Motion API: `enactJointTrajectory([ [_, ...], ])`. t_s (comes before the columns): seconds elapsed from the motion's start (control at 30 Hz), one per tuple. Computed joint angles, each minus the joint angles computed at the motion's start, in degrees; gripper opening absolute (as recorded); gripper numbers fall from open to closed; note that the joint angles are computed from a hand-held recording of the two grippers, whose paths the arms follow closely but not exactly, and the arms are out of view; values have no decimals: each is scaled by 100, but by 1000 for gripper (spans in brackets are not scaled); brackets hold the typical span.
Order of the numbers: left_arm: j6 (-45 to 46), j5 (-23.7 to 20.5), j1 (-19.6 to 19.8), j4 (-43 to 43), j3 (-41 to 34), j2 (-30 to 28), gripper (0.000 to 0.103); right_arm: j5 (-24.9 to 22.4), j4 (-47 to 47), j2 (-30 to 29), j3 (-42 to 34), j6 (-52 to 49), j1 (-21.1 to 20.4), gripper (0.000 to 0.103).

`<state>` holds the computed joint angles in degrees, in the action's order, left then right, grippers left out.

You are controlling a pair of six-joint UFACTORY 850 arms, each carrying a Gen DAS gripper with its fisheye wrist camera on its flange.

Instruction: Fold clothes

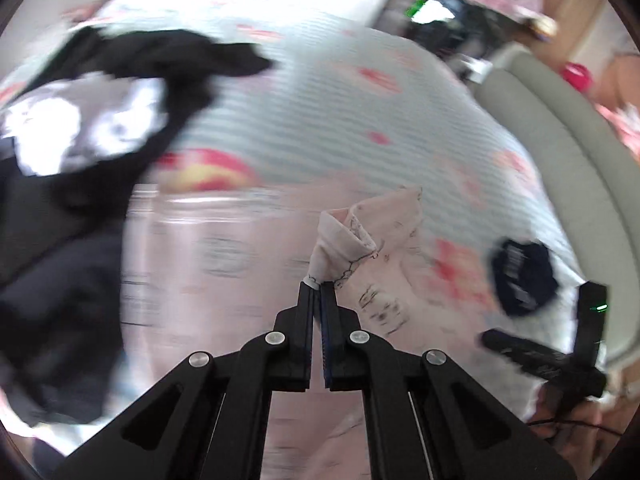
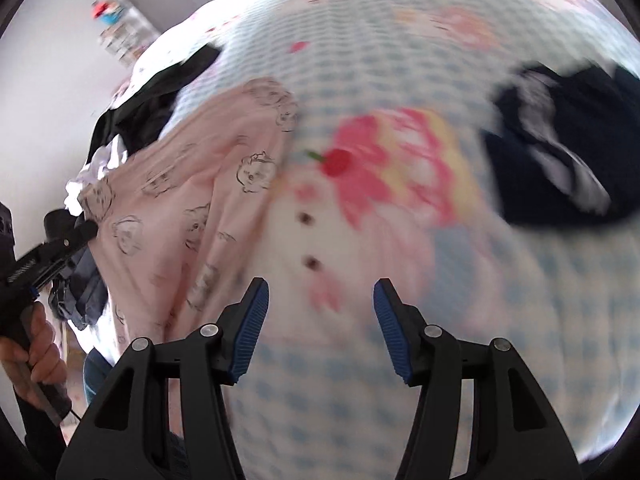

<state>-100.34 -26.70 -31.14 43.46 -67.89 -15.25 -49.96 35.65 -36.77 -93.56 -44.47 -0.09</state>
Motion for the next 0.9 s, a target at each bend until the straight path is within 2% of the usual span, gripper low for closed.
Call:
enactJointTrajectory([
  [0.1,-203,-55,243,39,488,335,3,-103,-3,-230,-340,-23,271,56],
  [0.23,-217,-420,450,173,723,482,3,-325,-75,-627,-975,0,600,56],
  [0.3,-417,-289,572,442,887,638,3,-438,-127,-878,-1393,-39,755,57],
  [0.37,-9,124,748,210,997,655,4,-625,-85,-1208,-1877,-129,865,66],
  [0.4,347,194,825,-129,959,534,5,-728,-89,-1367,-2081,-98,915,67],
  [0.47,1111,296,976,-850,870,281,17,-1013,-290,-1785,-2603,144,1048,67],
  [0.5,1336,333,1030,-1071,833,149,36,-1198,-428,-2037,-2930,306,1121,67],
  [0.53,1320,319,1036,-1054,819,84,44,-1218,-536,-2194,-3113,378,1186,67],
  [0.6,998,305,1018,-766,812,-54,43,-783,-660,-2218,-3041,288,1284,67],
  [0.63,1035,389,1024,-750,787,-86,39,-717,-592,-2280,-3100,287,1293,66],
  [0.67,1075,473,1030,-736,761,-119,30,-827,-451,-2398,-3254,326,1272,47],
  [0.7,1116,557,1036,-724,736,-151,12,-969,-273,-2500,-3394,349,1239,35],
  [0.77,1030,719,1028,-490,690,-139,9,-1047,236,-2358,-3229,95,1126,7],
  [0.83,736,884,1002,-15,650,-62,9,-760,726,-1879,-2628,-391,992,6],
  [0.9,103,1346,1011,695,681,45,9,-568,1131,-1486,-2236,-709,823,5],
])
